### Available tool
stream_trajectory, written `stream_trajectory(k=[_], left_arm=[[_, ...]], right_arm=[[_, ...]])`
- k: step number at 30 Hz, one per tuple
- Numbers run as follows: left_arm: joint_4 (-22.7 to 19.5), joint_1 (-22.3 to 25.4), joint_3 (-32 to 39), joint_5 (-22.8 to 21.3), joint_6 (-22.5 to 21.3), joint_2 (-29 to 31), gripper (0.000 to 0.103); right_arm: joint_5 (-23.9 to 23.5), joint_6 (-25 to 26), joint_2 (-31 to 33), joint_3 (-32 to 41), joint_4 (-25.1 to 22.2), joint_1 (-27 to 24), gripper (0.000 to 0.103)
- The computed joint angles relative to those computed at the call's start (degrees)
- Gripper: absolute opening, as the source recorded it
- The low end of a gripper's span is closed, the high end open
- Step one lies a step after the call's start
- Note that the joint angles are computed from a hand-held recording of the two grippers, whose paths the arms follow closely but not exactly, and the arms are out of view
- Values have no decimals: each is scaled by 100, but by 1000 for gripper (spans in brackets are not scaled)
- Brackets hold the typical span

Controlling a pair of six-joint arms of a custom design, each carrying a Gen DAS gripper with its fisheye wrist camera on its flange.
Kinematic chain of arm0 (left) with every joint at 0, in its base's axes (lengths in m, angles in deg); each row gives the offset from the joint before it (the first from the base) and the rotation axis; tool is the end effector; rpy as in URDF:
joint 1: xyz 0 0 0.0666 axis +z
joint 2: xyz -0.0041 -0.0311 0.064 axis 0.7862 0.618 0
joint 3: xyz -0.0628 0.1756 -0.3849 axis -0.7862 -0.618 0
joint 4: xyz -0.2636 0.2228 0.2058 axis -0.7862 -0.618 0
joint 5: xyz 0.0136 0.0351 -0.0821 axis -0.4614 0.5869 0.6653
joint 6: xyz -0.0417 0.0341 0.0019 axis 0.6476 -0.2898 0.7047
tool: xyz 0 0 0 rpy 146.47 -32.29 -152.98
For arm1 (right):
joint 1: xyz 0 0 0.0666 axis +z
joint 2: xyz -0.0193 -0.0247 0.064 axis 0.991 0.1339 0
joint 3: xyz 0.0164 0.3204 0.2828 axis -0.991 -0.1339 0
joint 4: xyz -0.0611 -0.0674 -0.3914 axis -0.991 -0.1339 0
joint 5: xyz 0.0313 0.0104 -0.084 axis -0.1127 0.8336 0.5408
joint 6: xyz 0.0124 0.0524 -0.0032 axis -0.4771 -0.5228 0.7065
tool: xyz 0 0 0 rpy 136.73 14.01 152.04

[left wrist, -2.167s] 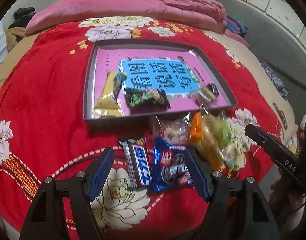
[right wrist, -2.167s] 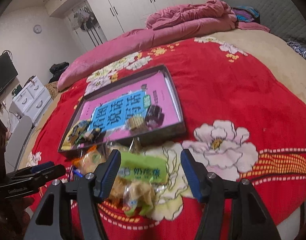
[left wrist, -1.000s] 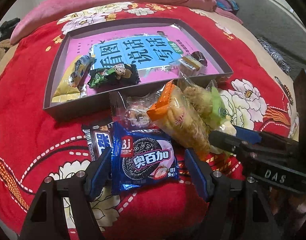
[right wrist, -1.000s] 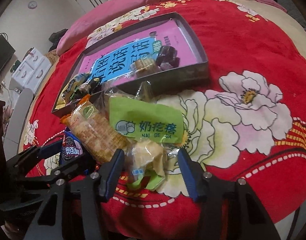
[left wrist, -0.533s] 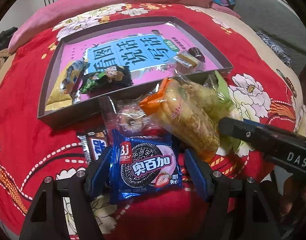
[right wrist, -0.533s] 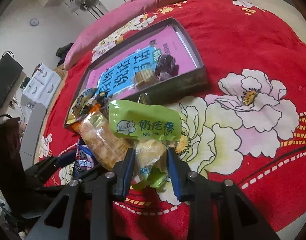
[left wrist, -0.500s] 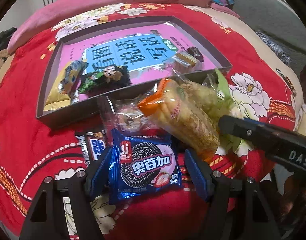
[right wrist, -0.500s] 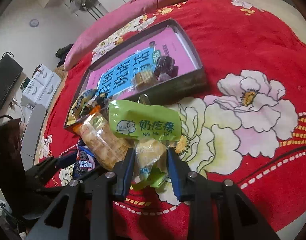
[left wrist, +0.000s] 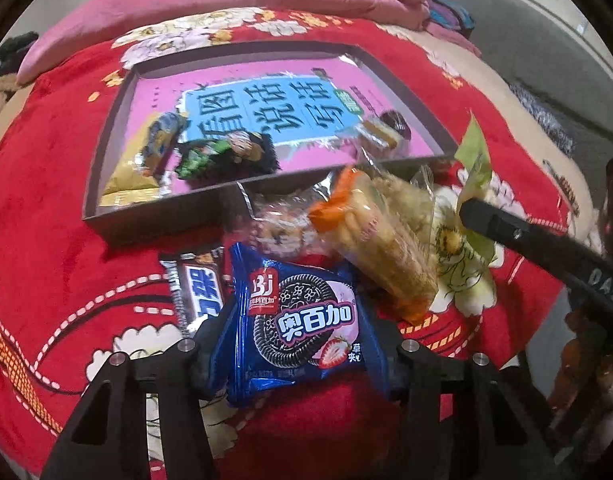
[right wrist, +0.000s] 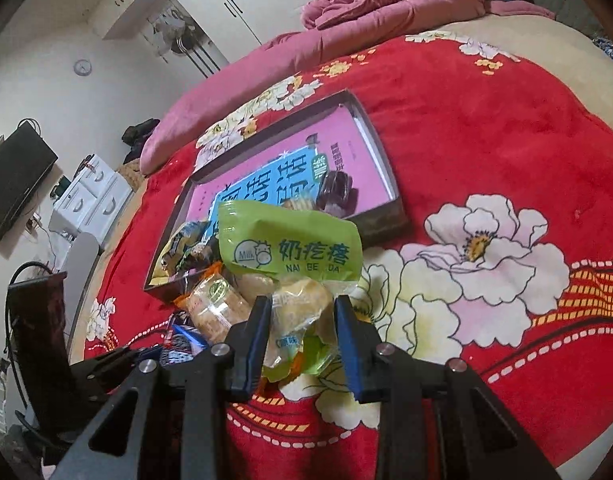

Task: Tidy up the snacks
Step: 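Grasp the blue Oreo packet with the left tool while the right tool grasps the green milk-candy bag, then lift the Oreo packet over the tray with the left tool while the right tool carries the green bag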

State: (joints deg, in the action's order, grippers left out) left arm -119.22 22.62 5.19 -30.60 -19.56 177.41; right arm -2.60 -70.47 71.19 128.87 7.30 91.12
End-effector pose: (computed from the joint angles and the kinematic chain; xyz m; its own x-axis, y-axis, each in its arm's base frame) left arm 0.5208 -0.2837 0.2677 -0.8474 -0.2767 -0.4531 -0.2219 0.9599 -0.1714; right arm 0.5945 0.1126 0.2733 -0.8406 -0.1211 -0.5280 -0.4214 0.7587 0.4968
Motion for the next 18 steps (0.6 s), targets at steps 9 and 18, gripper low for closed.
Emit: stream_trajectory(k=[9, 18], left_arm=[[275, 78, -232, -137, 185, -385, 56], [438, 198, -280, -264, 226, -538, 56]], right_arm=[[104, 61, -89, -87, 281, 30, 33], [268, 162, -117, -101, 507, 96, 33]])
